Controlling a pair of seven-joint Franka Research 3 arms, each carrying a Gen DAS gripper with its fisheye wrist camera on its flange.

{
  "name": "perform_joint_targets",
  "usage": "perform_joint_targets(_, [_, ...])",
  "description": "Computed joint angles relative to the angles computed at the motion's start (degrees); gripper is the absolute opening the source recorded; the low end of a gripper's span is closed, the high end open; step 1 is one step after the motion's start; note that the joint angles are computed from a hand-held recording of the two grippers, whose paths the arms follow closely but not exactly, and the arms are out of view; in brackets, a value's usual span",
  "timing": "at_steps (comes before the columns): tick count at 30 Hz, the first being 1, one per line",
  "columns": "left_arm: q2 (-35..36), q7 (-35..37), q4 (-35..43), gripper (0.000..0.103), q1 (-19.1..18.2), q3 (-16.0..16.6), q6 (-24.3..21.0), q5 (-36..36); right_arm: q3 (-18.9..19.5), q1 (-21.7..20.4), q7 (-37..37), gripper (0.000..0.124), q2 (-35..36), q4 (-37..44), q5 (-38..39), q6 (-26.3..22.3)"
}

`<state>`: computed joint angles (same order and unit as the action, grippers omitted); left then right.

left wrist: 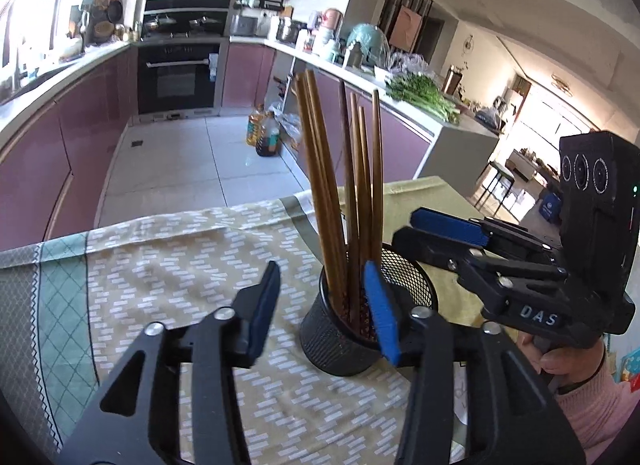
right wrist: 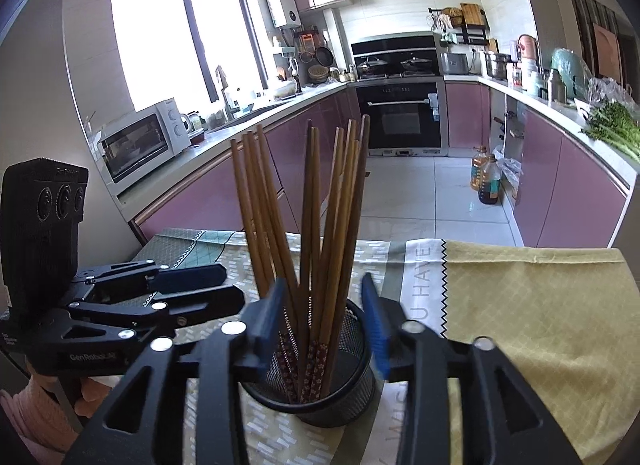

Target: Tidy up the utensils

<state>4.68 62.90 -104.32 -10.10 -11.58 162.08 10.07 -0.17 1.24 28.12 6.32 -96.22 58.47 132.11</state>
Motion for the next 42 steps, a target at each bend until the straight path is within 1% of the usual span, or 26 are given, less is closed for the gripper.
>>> perform_joint_targets(1, [-0.96,-3.26,-1.18,0.064,-0.42,0.68,0.99,3.29,0.09,-0.07,-1.31,0.055,-1.00,-1.24,1.04,0.46])
perform_joint_targets(2, [-2.28,-9.65,-2.84,0.069,-0.91,1.78,2.36,10.02,0.06,-0.01,-2.39,0.059,-1.91,-2.39,1.83,0.95])
perform_joint_targets(3, [-3.21,-14.06,-3.84,0.080,-0.89,2.14,2.84,14.66,-0.03,0.17,-3.04,0.069,-2.52,-3.18,2.31,1.57])
perform_joint_targets(4, [-4.50,-20.29,-5.11,0.084,-0.66,2.46,3.24,21.34,-0.09,0.40,-4.25,0.077,-3.70,-4.76,3.28,2.74])
perform_joint_targets(5, [-5.40,-23.98,-5.64,0.085,-0.24,2.21,2.88,25.33,-0.30,0.62,-4.94,0.078,-4.38,-5.65,3.86,3.22])
perform_joint_targets(6, [-6.83,-29.58,-6.70,0.090,0.44,1.86,2.16,31.46,-0.51,0.87,-5.46,0.079,-4.94,-6.38,4.25,3.64])
perform_joint_targets(7, [-7.94,-33.28,-7.48,0.097,1.15,1.32,1.45,35.23,-0.68,1.14,-6.39,0.085,-5.85,-7.61,5.02,4.54])
perform_joint_targets(10, [-11.15,-42.17,-9.65,0.097,3.17,-0.64,-1.46,44.43,-1.21,2.14,-9.14,0.095,-7.99,-10.62,7.63,7.02])
perform_joint_targets(12, [-13.22,-46.16,-11.23,0.097,4.12,-1.91,-3.49,48.41,-1.52,2.91,-10.86,0.096,-9.30,-12.45,9.08,8.79])
perform_joint_targets(13, [-14.20,-47.46,-11.97,0.097,4.39,-2.33,-3.95,49.34,-1.66,3.34,-12.04,0.096,-10.09,-13.56,10.28,9.86])
perform_joint_targets(15, [-16.13,-49.70,-13.62,0.097,5.04,-3.01,-4.11,51.09,-2.15,3.98,-13.18,0.096,-11.17,-14.98,11.41,10.37])
perform_joint_targets(18, [-19.00,-54.37,-15.72,0.097,6.22,-4.79,-5.90,55.30,-2.91,4.97,-16.35,0.096,-13.43,-17.84,14.80,11.38])
perform_joint_targets(24, [-22.83,-58.07,-18.58,0.097,7.15,-6.39,-7.27,57.12,-3.73,7.29,-23.89,0.096,-17.47,-22.29,21.61,15.45])
perform_joint_targets(29, [-25.26,-60.19,-20.27,0.097,7.74,-7.42,-7.90,58.32,-4.56,8.39,-27.23,0.096,-19.49,-24.22,25.26,16.16])
perform_joint_targets(31, [-26.09,-61.11,-20.78,0.097,8.05,-8.14,-8.94,59.25,-4.61,8.61,-27.48,0.096,-19.83,-24.38,25.59,16.52])
perform_joint_targets(35, [-27.90,-63.02,-22.17,0.097,8.18,-8.74,-9.38,60.59,-4.90,8.98,-28.23,0.096,-20.54,-25.09,27.06,16.95])
perform_joint_targets(42, [-29.37,-63.18,-23.20,0.097,8.14,-9.33,-9.92,61.02,-4.99,9.32,-30.34,0.096,-21.58,-25.86,29.30,17.60])
